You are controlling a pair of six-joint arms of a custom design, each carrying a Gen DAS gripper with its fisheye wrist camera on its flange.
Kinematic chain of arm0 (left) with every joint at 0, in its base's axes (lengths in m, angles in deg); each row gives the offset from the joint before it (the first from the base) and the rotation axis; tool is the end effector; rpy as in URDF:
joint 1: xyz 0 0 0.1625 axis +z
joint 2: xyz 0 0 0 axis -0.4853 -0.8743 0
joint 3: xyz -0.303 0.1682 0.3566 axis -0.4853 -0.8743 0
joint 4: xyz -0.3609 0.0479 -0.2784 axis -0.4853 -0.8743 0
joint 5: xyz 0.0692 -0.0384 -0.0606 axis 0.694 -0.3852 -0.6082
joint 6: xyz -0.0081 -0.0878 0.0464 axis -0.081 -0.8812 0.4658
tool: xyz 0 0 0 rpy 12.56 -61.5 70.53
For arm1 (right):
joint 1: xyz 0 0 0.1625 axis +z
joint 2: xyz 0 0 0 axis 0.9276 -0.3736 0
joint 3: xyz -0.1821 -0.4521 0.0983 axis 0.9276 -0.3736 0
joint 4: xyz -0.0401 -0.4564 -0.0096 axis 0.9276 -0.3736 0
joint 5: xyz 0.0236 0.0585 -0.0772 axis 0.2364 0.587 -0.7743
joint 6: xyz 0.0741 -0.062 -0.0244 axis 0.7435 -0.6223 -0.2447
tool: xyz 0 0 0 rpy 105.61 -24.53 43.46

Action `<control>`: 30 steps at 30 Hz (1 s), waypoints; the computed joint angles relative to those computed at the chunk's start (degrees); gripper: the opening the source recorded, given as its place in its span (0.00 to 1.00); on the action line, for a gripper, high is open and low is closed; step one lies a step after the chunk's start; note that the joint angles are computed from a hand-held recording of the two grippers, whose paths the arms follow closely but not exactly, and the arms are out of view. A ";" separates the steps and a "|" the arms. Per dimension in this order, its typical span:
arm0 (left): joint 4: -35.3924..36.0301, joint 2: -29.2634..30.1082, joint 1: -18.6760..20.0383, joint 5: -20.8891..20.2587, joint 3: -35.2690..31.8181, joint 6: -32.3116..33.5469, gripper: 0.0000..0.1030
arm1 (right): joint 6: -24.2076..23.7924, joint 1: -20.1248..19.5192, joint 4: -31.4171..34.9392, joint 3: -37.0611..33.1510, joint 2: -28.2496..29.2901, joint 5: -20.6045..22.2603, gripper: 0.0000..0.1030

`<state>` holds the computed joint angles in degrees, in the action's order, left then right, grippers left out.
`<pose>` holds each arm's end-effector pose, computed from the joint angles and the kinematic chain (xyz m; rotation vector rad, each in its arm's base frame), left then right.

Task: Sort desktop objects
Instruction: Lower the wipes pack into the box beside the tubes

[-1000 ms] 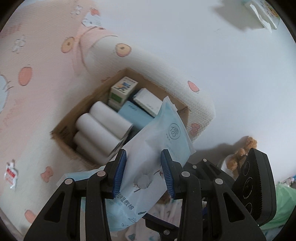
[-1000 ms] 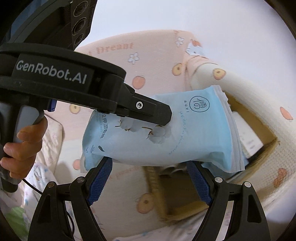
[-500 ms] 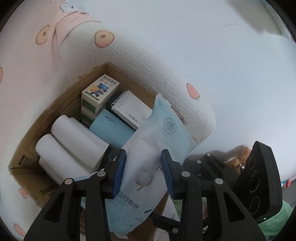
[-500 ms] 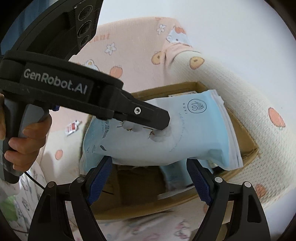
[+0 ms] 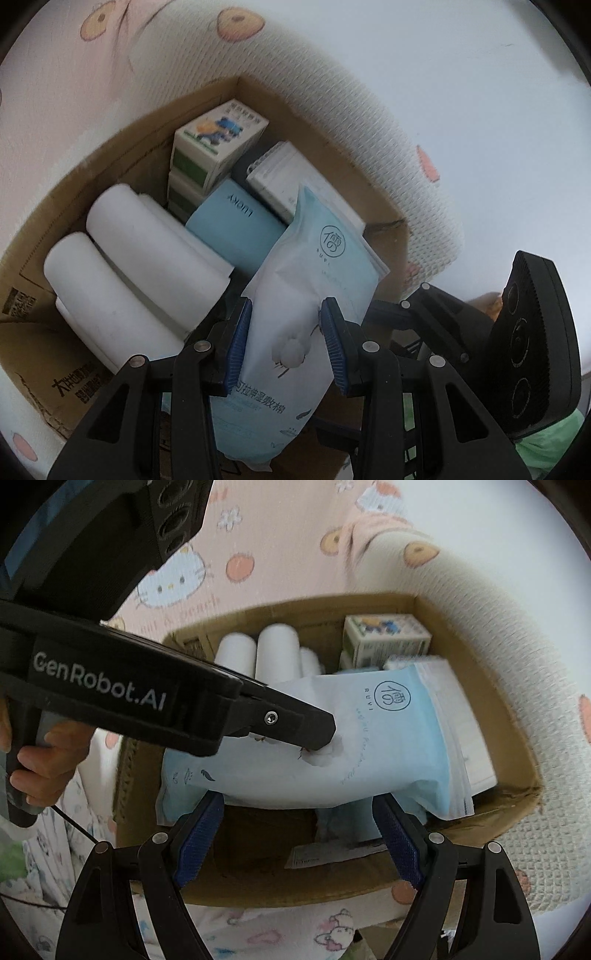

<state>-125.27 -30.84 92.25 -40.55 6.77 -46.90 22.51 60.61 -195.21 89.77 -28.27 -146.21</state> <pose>-0.1523 -0.6491 0.4459 0.4035 2.9150 -0.2766 0.4919 -0.4892 0.0150 0.5980 -2.5422 0.4211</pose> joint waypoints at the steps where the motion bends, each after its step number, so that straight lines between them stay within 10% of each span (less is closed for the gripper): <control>1: 0.03 0.02 0.07 -0.02 0.15 0.05 0.40 | 0.14 -0.11 1.42 -0.35 0.17 0.11 0.79; 30: 3.85 -2.11 0.91 2.14 4.25 -2.99 0.33 | 4.88 -1.49 12.97 -2.03 -2.88 7.37 0.80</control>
<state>-121.42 -32.95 93.17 -38.41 11.02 -49.90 27.38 59.12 -182.24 87.73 -31.15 -138.84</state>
